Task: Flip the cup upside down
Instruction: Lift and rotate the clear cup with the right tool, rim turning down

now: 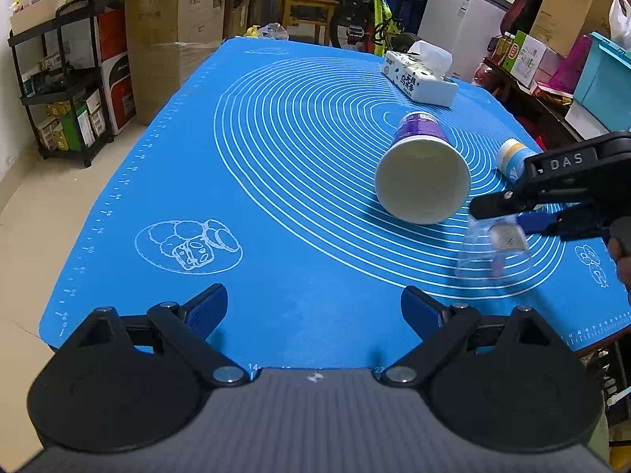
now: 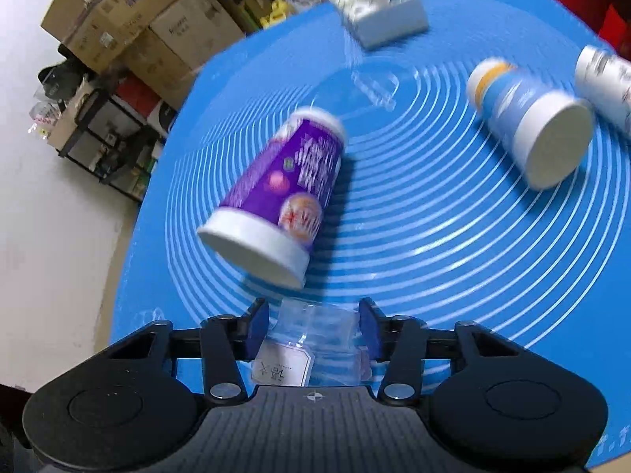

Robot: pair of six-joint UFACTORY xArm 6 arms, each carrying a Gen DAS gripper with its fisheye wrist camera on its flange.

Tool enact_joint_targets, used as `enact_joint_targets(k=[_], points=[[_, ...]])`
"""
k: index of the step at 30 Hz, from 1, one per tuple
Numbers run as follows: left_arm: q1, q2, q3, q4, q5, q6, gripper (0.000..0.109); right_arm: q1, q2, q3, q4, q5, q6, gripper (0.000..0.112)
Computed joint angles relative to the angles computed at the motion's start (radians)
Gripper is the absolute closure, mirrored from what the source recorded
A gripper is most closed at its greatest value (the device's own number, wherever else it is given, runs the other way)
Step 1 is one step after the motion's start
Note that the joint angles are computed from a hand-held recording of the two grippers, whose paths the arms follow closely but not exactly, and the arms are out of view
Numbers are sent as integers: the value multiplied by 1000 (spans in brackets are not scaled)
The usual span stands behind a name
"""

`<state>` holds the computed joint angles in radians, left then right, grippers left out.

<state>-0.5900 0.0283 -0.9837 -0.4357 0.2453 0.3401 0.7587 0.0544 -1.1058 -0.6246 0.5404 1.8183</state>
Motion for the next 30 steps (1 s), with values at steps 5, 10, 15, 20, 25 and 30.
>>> enact_joint_targets(k=[5, 10, 15, 20, 25, 30], points=[[-5, 10, -12, -19, 6, 4, 14, 40, -17, -1, -195, 147, 3, 63], [-16, 11, -14, -40, 6, 20, 14, 158, -8, -5, -502, 373, -60, 63], [-28, 11, -16, -31, 10, 9, 14, 208, -43, 83, -630, 399, -127, 63], [-49, 6, -15, -41, 11, 2, 14, 245, -83, 138, -654, 416, -126, 63], [-79, -2, -4, -62, -1, -7, 14, 253, -117, 183, -637, 401, -77, 64], [-109, -17, 26, 33, -47, -108, 14, 265, -160, 225, -661, 392, 25, 45]])
